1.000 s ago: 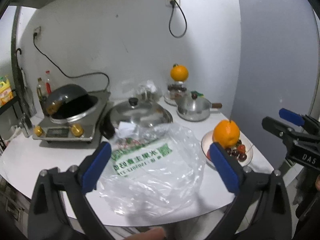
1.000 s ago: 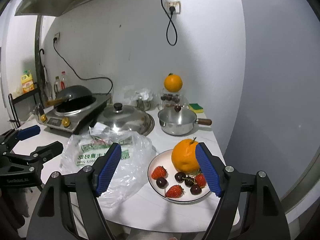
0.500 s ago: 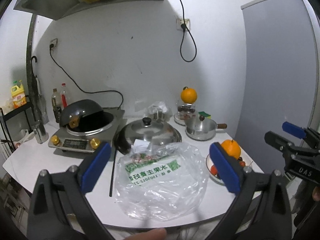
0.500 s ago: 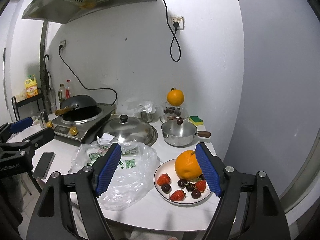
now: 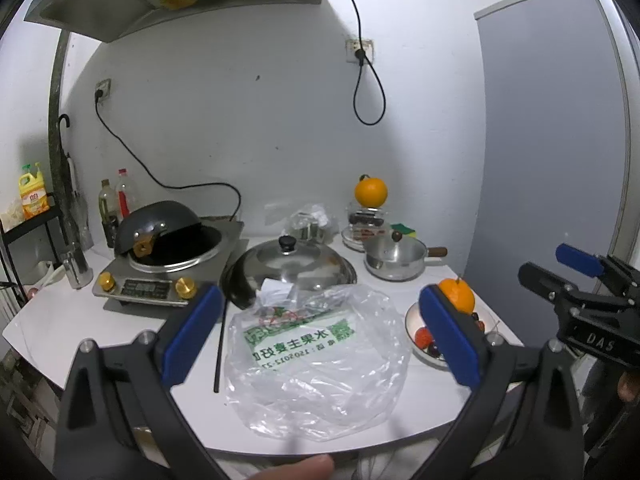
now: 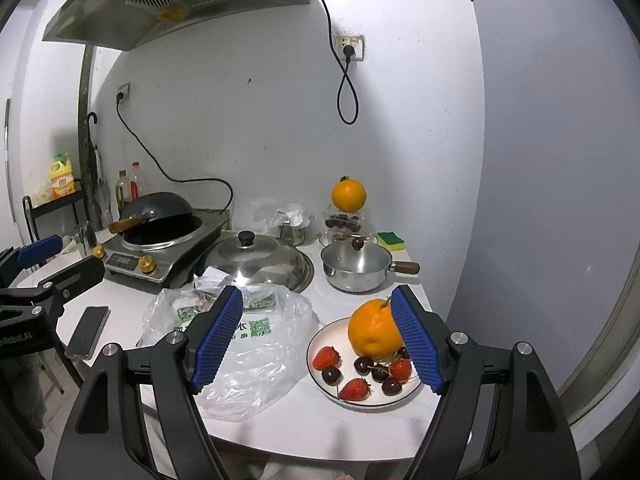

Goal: Organize fruits

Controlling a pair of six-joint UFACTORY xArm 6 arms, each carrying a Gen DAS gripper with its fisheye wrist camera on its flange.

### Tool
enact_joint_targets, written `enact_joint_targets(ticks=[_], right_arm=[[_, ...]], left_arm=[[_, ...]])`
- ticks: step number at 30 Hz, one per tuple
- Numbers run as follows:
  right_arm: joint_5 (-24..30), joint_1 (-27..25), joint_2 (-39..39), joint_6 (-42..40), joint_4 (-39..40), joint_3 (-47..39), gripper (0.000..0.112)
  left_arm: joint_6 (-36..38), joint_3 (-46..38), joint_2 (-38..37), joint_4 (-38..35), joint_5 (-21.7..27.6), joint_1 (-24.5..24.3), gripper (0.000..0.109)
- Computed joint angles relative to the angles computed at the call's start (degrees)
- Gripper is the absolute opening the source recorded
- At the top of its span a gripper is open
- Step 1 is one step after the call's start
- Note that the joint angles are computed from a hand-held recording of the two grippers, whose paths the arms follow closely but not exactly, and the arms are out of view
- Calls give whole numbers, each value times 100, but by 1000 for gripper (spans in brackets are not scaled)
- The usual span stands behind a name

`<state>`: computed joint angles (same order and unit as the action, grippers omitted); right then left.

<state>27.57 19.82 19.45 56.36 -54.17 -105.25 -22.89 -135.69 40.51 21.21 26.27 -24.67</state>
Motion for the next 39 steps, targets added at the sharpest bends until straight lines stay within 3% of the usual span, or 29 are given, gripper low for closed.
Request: enact_joint_targets(ticks=[39], right_arm=[[-28, 31, -8, 58, 1, 81, 79]], left_arm=[[-73, 326, -146, 173, -230, -15, 100]])
